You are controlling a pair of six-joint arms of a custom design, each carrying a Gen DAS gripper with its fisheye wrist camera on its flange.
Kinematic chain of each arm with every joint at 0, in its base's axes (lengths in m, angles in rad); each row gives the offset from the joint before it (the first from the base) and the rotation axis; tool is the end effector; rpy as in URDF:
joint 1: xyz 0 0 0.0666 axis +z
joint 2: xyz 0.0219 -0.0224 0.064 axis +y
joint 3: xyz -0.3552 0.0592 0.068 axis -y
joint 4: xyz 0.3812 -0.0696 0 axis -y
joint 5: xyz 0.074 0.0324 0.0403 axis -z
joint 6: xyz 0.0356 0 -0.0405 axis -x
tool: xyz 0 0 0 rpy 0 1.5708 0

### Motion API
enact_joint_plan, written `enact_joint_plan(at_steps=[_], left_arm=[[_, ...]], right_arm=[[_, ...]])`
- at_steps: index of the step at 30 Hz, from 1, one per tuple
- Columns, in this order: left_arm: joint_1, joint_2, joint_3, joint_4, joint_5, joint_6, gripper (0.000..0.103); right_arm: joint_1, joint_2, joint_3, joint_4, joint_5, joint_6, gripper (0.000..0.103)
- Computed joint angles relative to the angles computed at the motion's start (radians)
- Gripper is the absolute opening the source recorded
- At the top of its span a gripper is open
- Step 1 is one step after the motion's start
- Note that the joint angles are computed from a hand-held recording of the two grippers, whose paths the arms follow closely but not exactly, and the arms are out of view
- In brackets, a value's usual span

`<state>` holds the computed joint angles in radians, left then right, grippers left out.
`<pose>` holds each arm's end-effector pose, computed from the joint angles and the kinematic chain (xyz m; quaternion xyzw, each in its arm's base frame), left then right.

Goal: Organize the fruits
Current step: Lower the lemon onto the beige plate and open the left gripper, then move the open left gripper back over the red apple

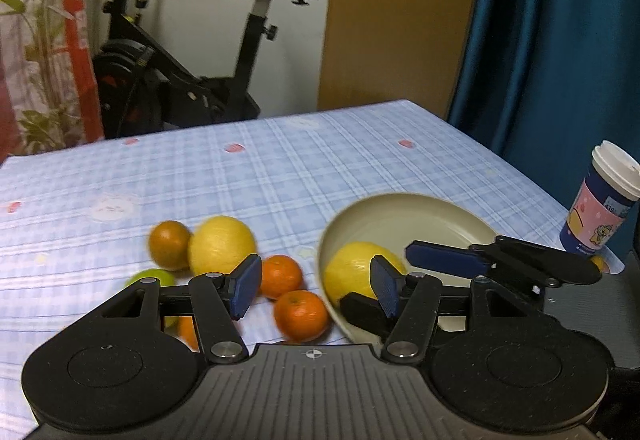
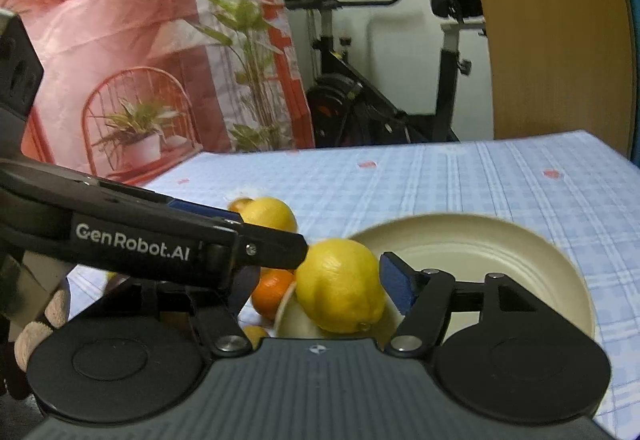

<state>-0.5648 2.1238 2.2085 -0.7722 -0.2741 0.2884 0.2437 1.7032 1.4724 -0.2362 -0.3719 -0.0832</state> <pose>0.6213 -0.3828 0.3605 0.0655 0.8951 -0.0628 0.4366 0.5821 0.1576 0.3381 -0.1637 0.8264 0.2392 0.4828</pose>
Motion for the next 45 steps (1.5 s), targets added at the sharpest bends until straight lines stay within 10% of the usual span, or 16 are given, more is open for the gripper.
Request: enact_joint_plan(at_steps=[28,40,45], left_arm=[[0.032,-0.275,-0.391,0.099,-0.083,0.233,0.062],[0.022,-0.266,-0.421,0.151,-0.040,0.186,0.059],[0.022,-0.267,-0.427,0.161,-0.043,0.177,0.043]], right_arm=[[0.022,-0.035,-0.018,-0.042,-0.114,0.117,0.070],[0.035,-0.013,-0.003,-0.079,-0.145,0.168,0.070],[0.048,0.004,0.011,-0.050,-0.144,0.197,0.067]])
